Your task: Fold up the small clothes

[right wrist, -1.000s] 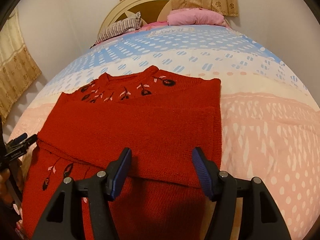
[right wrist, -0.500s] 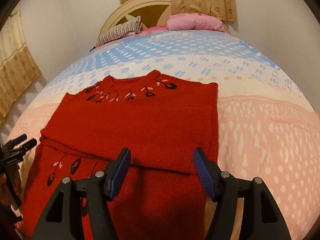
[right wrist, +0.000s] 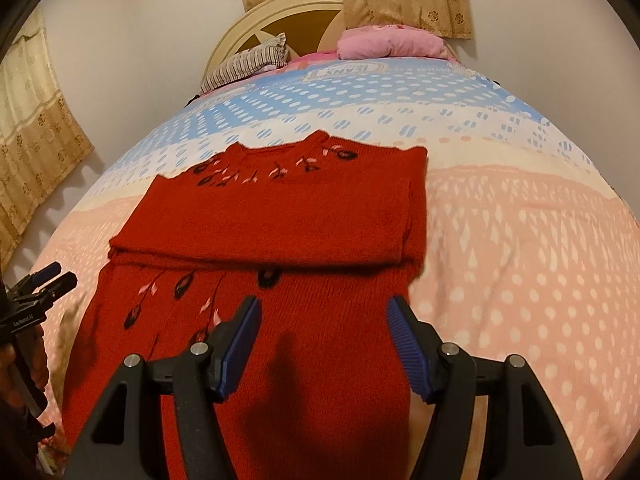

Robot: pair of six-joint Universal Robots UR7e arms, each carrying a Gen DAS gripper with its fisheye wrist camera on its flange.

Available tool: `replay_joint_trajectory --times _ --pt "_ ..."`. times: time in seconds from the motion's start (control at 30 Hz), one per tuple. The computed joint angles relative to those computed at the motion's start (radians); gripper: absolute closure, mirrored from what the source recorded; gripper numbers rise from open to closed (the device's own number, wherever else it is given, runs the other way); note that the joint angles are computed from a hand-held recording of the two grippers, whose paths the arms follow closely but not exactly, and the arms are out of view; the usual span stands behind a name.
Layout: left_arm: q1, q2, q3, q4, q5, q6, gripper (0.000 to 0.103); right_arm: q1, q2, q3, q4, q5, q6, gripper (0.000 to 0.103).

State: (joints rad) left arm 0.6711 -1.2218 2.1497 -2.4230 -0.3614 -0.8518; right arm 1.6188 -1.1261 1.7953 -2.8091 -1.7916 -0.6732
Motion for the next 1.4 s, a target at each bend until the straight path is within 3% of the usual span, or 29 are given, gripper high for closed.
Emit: replay_joint_trajectory --times 0.4,0.83,1.27,1.4 --pt "-0.108 -0.098 0.088 0.148 -0.047 -0.147 0.000 -0.021 -0.103 0.124 0.031 0.021 -0.022 0.037" --pt "-0.209 -0.189 0.176 0.380 -0.159 -0.342 0.000 -0.061 -0.251 0.243 0.105 0.027 -0.066 0.037" --pt "-0.266 -0.234 0.243 0.403 -0.252 -0.440 0.000 -0.109 -0.384 0.345 0.144 0.013 -0.114 0.037" --pt "-0.282 -0.238 0.270 0.362 -0.295 -0.467 0.007 -0.120 -0.405 0.375 0.112 0.022 -0.133 0.036"
